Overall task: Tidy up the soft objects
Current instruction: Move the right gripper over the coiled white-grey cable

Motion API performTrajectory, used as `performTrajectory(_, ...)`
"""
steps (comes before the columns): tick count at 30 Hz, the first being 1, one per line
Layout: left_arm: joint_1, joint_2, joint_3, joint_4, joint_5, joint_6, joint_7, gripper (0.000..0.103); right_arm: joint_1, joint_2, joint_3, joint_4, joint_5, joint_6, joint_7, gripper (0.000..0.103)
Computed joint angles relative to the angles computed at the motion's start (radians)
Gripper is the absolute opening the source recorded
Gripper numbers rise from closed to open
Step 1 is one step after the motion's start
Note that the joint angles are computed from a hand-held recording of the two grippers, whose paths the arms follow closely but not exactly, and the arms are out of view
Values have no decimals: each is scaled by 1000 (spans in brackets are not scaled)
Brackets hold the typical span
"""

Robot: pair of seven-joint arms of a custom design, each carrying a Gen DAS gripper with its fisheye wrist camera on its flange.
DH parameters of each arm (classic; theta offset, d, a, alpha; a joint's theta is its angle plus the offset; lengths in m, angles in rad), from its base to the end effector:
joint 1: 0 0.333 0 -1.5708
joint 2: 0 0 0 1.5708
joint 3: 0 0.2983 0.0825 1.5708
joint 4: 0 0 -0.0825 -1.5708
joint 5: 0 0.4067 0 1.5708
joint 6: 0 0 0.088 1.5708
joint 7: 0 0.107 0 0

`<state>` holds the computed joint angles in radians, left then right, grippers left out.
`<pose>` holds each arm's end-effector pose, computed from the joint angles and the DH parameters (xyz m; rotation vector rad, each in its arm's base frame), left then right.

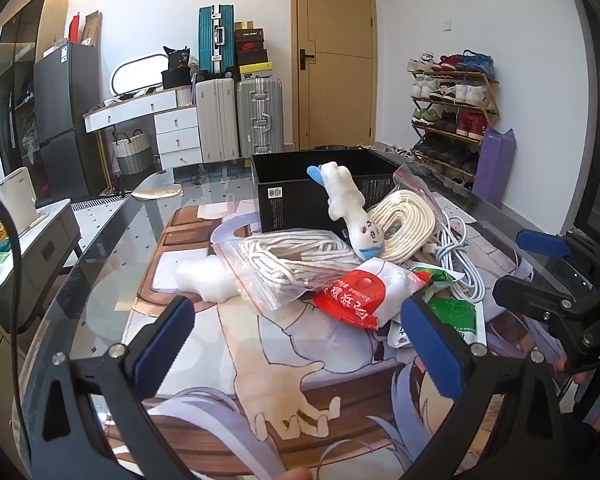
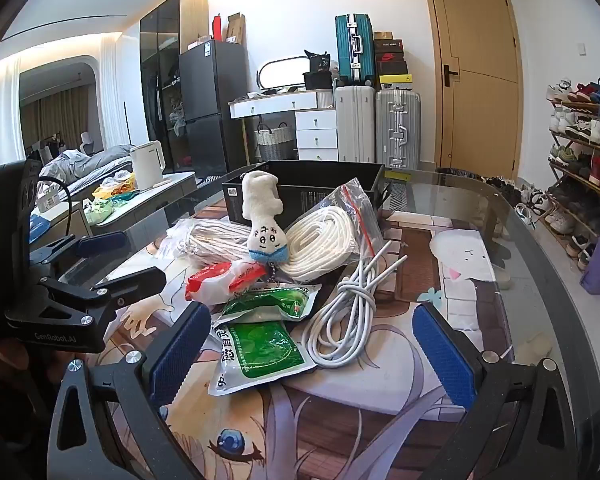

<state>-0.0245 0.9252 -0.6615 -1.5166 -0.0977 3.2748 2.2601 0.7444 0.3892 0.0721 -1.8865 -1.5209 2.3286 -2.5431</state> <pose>0.6733 -0.3607 0.2731 -0.9423 2.2615 -1.2852 0.4640 0.4653 0.2874 -1.3881 1.7606 -0.9517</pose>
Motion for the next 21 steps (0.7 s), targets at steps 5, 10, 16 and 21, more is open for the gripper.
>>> performTrajectory(5,-1,0,0,0,1,-2,-3,103,1,3,-1,3,2,0,-1,103)
performTrajectory(10,3,2,-4,-1,2,2,-1,103,0,3,-1,4,5,5,-3,103)
performTrajectory(16,6,1,-6,-2,2,-2,0,103,1,5,-1,5,9,2,-6,103)
performTrajectory(21,-15,12,11,17,1,-2,-1,103,4,7,-1,10,21,-2,-12,103)
